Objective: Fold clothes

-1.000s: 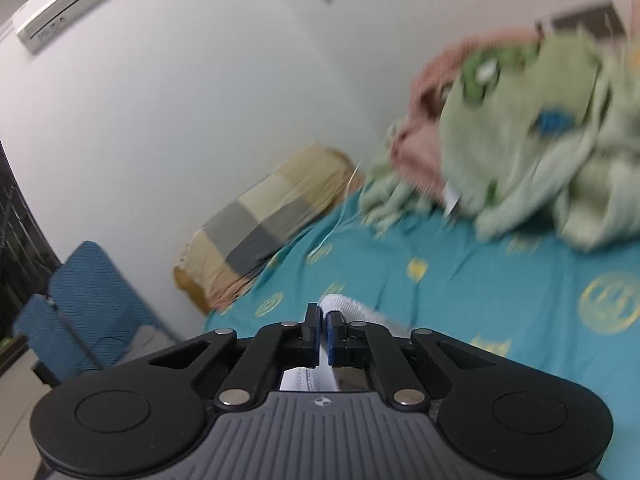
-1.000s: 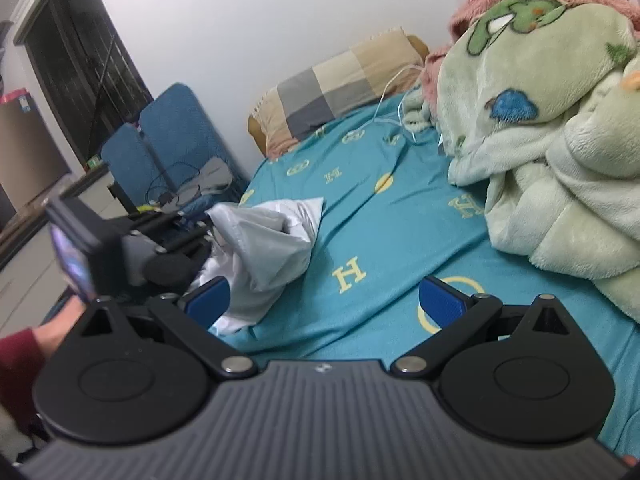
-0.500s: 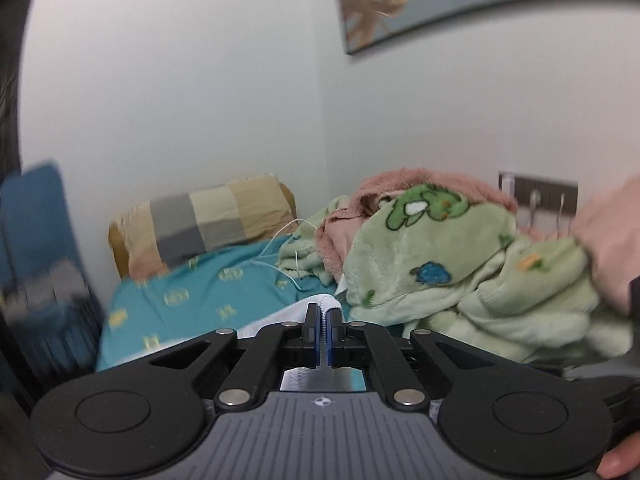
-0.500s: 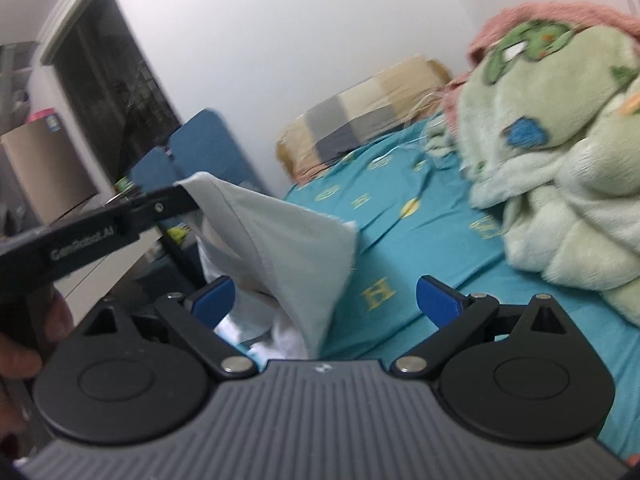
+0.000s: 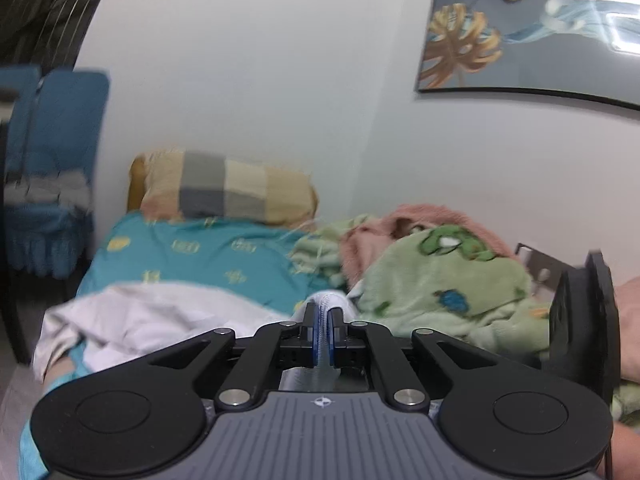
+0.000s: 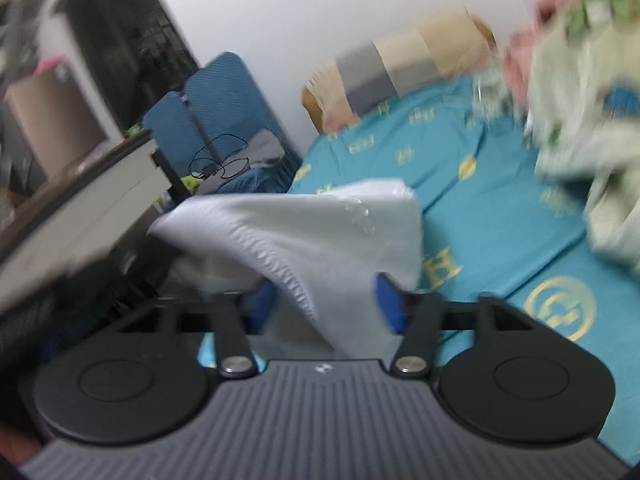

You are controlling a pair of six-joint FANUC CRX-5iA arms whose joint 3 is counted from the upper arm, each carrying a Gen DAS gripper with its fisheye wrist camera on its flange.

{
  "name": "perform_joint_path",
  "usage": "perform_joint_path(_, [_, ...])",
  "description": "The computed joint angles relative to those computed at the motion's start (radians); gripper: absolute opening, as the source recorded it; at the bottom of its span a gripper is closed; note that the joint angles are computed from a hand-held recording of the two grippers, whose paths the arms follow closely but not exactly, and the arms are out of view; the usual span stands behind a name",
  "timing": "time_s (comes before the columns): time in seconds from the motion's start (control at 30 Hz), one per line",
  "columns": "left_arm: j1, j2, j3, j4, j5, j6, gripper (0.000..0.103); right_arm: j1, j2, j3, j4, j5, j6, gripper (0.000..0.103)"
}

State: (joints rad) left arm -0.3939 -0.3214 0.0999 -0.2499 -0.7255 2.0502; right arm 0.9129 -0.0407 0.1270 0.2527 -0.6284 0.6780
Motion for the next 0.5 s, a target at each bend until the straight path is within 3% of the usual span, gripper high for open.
perform_joint_path(0.03, [0.023, -0.009, -0.019, 0.022, -0.006, -0.005, 0.006, -0.007, 0.013, 0.007, -0.001, 0.013, -0.030, 0.014])
perform_joint_path(0.1, [0.045, -0.006, -0.019, 0.020, -0.055, 0.028, 0.006, -0.003, 0.013, -0.022, 0.081, 0.056, -0.120, 0.011])
perform_joint_path(0.2, [0.055, 0.025, 0.013, 0.022, -0.150, 0.077, 0.009, -0.022, -0.015, -0.061, 0.054, 0.148, -0.188, 0.010])
perform_joint_path(0.3, [0.035, 0.054, 0.044, -0.008, -0.216, 0.114, 0.023, -0.036, -0.036, -0.085, 0.044, 0.186, -0.216, 0.010])
perform_joint_path(0.37, [0.002, 0.078, 0.072, -0.044, -0.270, 0.134, 0.025, -0.040, -0.039, -0.083, 0.026, 0.185, -0.210, 0.009])
perform_joint_path(0.5, [-0.102, 0.170, 0.169, -0.136, -0.425, 0.204, 0.049, -0.043, -0.054, -0.100, 0.037, 0.215, -0.210, 0.009])
